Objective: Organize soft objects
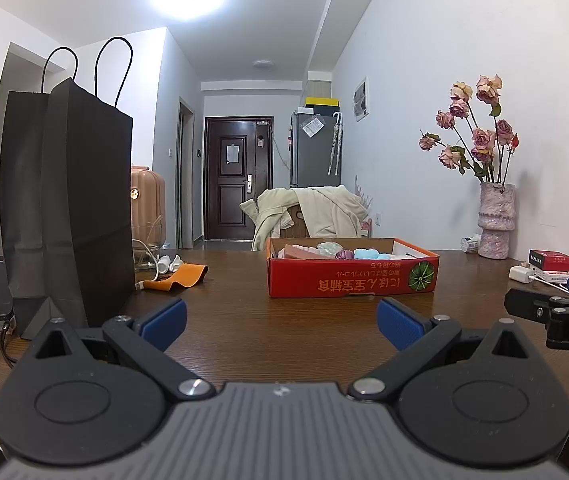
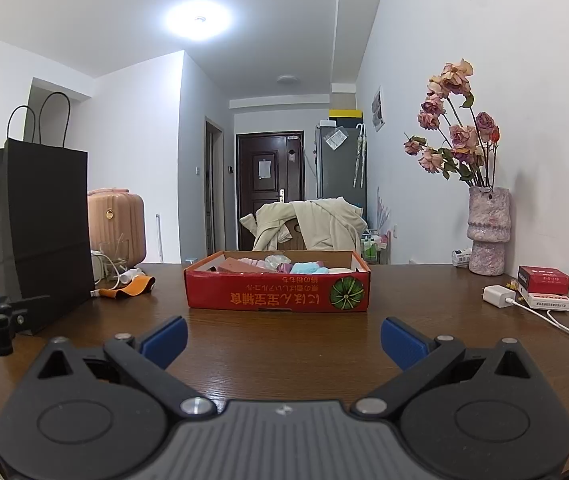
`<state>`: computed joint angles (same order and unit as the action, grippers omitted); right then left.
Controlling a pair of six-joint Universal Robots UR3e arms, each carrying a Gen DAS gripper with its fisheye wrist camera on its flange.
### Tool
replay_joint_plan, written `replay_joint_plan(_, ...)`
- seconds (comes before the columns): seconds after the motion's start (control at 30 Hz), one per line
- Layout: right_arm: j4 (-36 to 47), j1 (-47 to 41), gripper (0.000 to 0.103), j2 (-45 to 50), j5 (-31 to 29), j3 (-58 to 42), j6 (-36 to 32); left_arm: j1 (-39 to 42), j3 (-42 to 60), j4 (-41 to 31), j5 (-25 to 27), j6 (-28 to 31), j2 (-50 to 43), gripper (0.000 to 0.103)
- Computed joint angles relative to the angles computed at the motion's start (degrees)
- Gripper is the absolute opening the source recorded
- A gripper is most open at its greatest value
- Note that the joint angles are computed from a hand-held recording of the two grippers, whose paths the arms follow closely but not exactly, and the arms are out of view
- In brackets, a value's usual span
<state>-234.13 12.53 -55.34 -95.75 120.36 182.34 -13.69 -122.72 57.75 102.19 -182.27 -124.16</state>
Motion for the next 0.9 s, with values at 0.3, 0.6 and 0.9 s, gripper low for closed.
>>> replay_joint_plan(0.3,0.1,0.1,0.103,0.0,-0.2,0.0,0.0,0.1,0.0,-0.3,-0.1,-0.1,0.2,0.103)
replay_joint_plan(0.6,-3.1,0.8,0.103,1.1,-2.2,-0.1,-0.6,0.0,0.0,0.3,-0.1,0.1,-0.1,0.103)
replay_joint_plan(0.9,-2.3,0.9,0.103,1.1,-1.6,-0.5,-0.7,-0.1,-0.2,1.8,-0.1,0.8,-0.7,0.103)
